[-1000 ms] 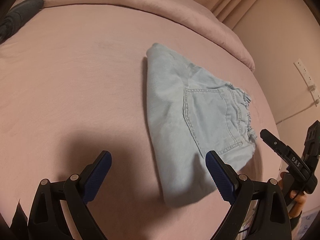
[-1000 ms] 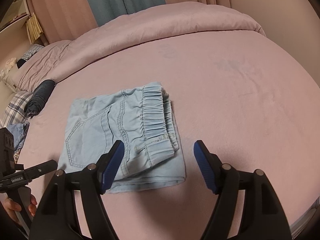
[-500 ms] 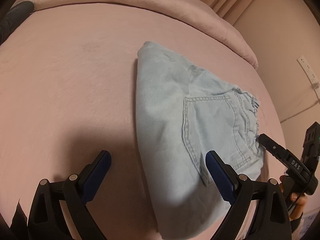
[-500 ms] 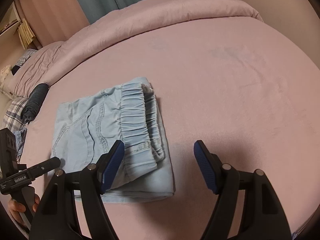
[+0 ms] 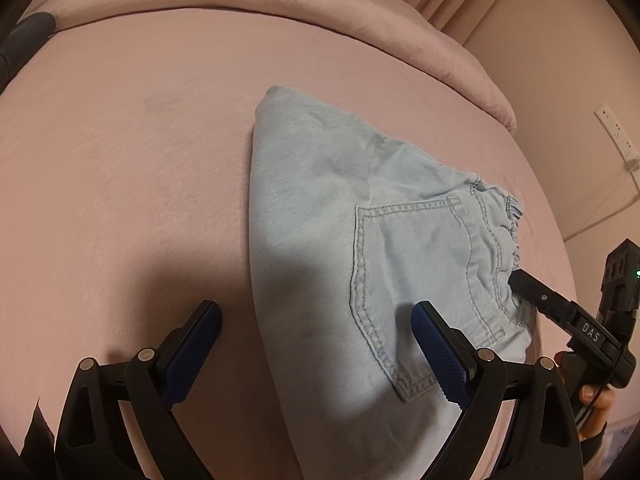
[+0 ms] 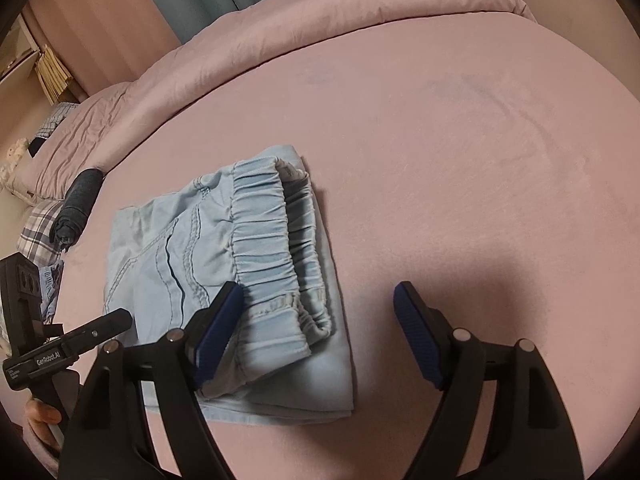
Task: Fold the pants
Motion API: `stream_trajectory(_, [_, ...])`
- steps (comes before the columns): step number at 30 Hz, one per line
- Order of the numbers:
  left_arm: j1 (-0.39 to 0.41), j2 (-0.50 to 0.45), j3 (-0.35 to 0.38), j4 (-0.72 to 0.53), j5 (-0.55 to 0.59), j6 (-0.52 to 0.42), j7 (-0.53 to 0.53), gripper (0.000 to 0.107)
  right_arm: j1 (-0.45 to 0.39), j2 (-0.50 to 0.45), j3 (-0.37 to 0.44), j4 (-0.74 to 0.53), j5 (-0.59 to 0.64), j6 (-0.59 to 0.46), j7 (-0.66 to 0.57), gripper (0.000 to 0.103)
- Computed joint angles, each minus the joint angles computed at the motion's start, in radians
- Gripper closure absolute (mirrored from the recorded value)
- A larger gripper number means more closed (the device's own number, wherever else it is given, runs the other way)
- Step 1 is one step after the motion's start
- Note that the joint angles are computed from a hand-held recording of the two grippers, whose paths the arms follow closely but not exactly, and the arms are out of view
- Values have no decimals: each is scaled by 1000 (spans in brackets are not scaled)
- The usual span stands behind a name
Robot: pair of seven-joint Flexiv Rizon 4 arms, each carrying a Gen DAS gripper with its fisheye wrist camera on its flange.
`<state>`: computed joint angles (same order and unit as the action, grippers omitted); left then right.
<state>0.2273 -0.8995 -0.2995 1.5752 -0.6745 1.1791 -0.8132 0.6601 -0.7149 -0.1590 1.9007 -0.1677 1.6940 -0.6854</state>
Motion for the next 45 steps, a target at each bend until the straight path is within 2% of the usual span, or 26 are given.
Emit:
stream_trajectory(6, [-5, -4, 6, -10, 11, -8, -2, 12, -2, -1, 3, 1, 1, 2, -3, 23])
stream_trajectory(12, [-16, -15, 19, -32, 29, -14, -6, 11, -119, -23, 131, -50, -31, -33, -45, 16])
stream_trajectory(15, [-26, -23, 21, -42, 41, -3, -8, 10, -118, -34, 131, -69, -49, -50, -59, 14])
stream_trajectory(19, [-11, -30, -9, -41, 38, 8, 18, 10, -87, -41, 94, -78, -60, -57, -57, 15])
stream_trajectory(20, [-6, -30, -17, -37, 36, 8, 28, 11, -80, -42, 87, -76, -61, -52, -56, 19])
stream_trajectory(22, [-1, -29, -29, -28, 32, 18, 50, 15, -99, -45, 111, -76, -63, -25, -72, 34])
stream_trajectory(23, [-5, -29, -28, -27, 33, 24, 52, 15, -120, -48, 141, -77, -65, -9, -87, 48])
stream_trajectory(24, [-6, -28, -29, -24, 32, 28, 54, 16, -132, -50, 159, -75, -69, 8, -92, 49])
stream_trajectory(27, [-3, -26, -32, -22, 28, 25, 56, 22, -94, -46, 124, -74, -51, 0, -97, 50])
stream_trajectory(32, [-2, -22, -33, -20, 13, 13, 48, 27, -80, -46, 116, -76, -39, -3, -97, 52])
stream_trajectory(36, [-12, -17, -32, -9, 1, 48, 26, 42, -40, -43, 73, -65, -27, 10, -91, 58])
stream_trajectory(38, [-8, -10, -40, 5, -1, 70, 28, 54, 30, -41, -3, -52, -18, 22, -85, 62])
stream_trajectory(40, [-7, -1, -43, 18, 5, 89, 35, 71, 98, -41, -74, -42, -4, 32, -80, 64])
stream_trajectory(45, [-16, 3, -37, 23, 34, 123, 25, 85, 211, -46, -196, -31, 26, 28, -68, 70])
